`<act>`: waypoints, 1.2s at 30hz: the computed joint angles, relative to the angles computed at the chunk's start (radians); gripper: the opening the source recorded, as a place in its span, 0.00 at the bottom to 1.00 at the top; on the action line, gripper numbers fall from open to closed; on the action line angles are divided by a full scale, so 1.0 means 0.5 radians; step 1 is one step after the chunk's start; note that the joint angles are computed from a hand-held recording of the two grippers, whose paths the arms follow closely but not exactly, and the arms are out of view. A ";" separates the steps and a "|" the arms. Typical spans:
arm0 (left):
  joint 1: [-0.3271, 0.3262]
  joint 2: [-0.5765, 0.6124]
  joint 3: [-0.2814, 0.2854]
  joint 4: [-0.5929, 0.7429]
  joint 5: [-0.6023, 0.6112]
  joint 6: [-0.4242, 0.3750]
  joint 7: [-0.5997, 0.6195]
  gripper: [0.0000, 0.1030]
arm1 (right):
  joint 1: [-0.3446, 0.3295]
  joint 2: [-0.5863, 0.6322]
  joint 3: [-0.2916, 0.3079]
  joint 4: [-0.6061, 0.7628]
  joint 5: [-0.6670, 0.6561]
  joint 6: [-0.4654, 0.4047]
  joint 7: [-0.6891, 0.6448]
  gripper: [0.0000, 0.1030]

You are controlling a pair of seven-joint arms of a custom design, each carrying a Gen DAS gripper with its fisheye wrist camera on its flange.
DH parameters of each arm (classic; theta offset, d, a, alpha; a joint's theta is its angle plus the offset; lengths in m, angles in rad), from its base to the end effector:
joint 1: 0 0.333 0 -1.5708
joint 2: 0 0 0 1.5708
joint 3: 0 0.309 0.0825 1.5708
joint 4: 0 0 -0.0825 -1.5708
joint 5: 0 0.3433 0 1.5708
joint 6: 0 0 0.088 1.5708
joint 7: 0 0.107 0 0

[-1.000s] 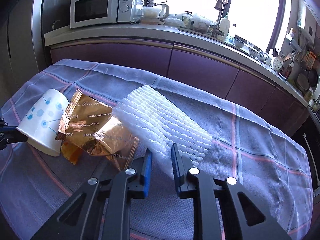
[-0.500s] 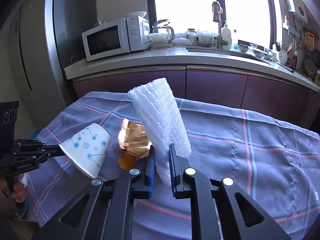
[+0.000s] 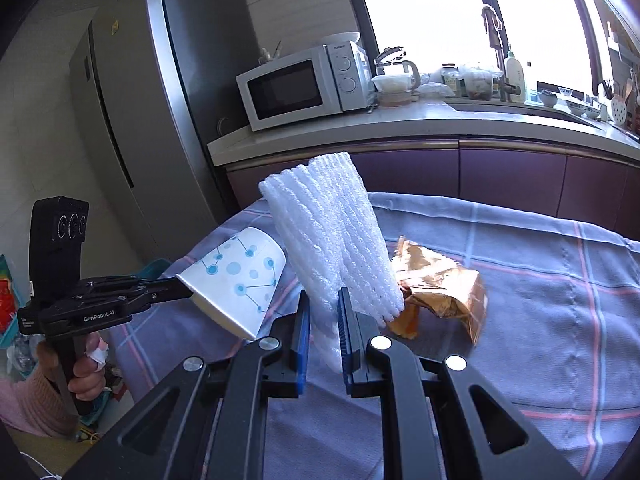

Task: Collect trash
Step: 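Carry the paper cup and foam net with both grippers toward the teal bin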

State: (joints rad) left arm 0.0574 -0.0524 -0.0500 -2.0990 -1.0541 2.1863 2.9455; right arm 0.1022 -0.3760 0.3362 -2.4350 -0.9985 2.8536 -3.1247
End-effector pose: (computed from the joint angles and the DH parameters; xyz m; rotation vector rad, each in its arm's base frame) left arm 0.5199 -0.0283 0.4846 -1.0774 2.5804 -1.3421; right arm 0.3706 0.2380 0.5133 -1.3881 1.7890 -0.7002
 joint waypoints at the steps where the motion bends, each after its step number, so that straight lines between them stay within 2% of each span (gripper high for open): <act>1: 0.012 -0.001 0.013 0.004 -0.002 -0.013 0.002 0.04 | -0.009 0.013 0.014 0.005 -0.023 0.025 0.035 0.12; 9: 0.106 -0.011 0.078 0.000 -0.008 -0.056 0.038 0.04 | -0.006 0.190 0.016 0.135 -0.277 0.179 0.285 0.12; 24: 0.225 0.005 0.124 0.030 -0.030 -0.090 0.019 0.04 | 0.279 0.490 -0.207 0.404 -0.564 0.277 0.516 0.12; 31: 0.278 0.019 0.148 0.051 -0.033 -0.096 0.006 0.04 | 0.399 0.617 -0.298 0.520 -0.584 0.332 0.514 0.12; 36: 0.322 0.041 0.162 0.080 -0.030 -0.101 -0.004 0.04 | 0.469 0.704 -0.352 0.607 -0.521 0.369 0.414 0.12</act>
